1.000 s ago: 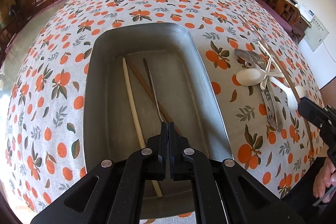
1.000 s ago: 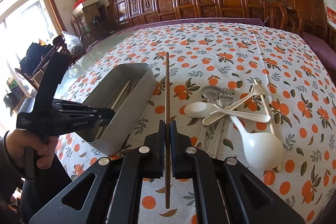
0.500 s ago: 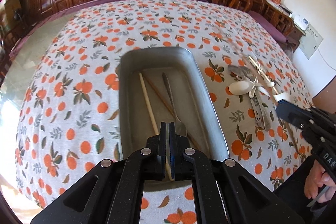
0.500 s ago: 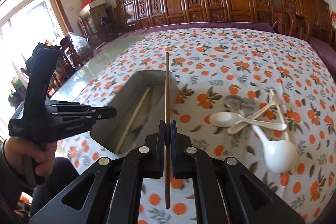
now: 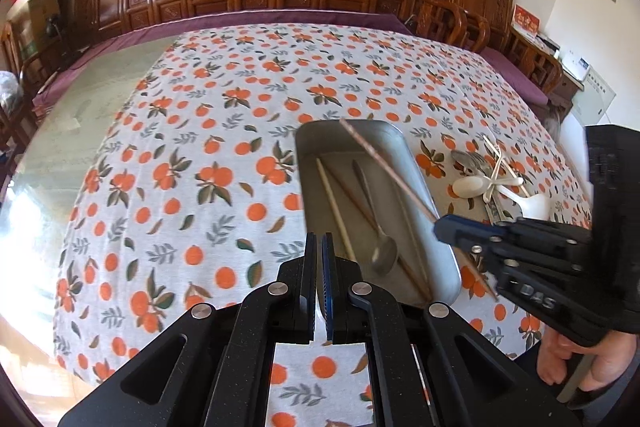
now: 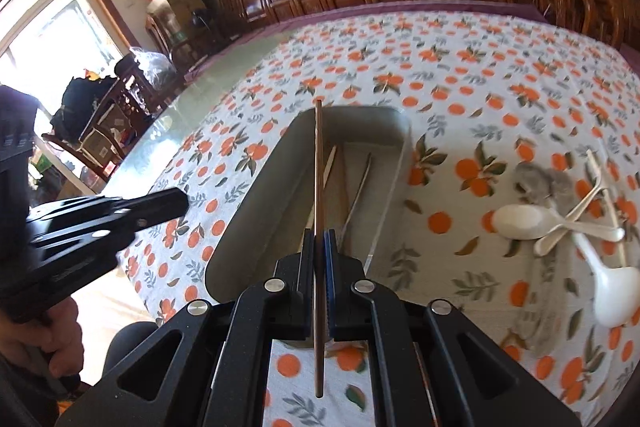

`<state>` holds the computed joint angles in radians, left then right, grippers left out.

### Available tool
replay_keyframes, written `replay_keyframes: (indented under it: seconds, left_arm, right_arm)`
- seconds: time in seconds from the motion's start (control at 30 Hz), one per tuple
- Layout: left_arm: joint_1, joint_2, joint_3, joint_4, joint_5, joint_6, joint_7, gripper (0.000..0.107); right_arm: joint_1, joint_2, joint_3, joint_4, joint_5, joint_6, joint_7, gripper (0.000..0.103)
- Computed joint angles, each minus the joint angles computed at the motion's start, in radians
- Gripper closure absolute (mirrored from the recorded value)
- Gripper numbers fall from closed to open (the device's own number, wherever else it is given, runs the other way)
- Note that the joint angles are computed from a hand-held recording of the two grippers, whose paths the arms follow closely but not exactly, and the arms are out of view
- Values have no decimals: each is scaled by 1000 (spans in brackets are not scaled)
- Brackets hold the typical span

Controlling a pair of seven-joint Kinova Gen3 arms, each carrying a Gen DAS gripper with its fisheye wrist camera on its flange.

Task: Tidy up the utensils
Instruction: 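Lower the held chopstick into the grey tray and open the right tool, then move the open right tool back over the utensil pile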

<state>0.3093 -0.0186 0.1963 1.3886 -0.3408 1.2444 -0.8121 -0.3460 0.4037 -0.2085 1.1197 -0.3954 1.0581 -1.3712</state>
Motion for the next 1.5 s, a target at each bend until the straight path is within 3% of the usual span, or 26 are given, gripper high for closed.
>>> replay_keyframes:
  seconds: [0.47, 0.8, 0.97, 1.1, 1.17, 1.33, 1.5]
  left_arm:
    - [-61, -78, 0, 55, 39, -15, -44, 106]
    - [-82, -86, 12, 66, 47, -19, -52, 106]
    - [-73, -75, 25, 49, 34, -13, -39, 105]
    - [-51, -55, 39, 23, 9, -9, -22, 89]
    - [-37, -42, 43, 8, 0, -7, -17, 86]
    - [15, -4, 55, -29, -49, -4, 13, 61]
    - [72, 37, 49, -62, -74, -12, 31, 48]
  right_arm:
    - [-86, 122, 16, -144, 73, 72, -181, 97]
    - [-75, 113, -10, -120, 50, 43, -131, 93]
    - [-25, 65, -27, -60, 6, -5, -46, 93]
    - [20, -2, -30, 9, -18, -55, 55, 93]
    - [50, -42, -26, 49, -34, -80, 115, 93]
    - [127, -102, 0, 114, -79, -99, 229, 93]
    - [189, -143, 42, 171, -84, -126, 310, 93]
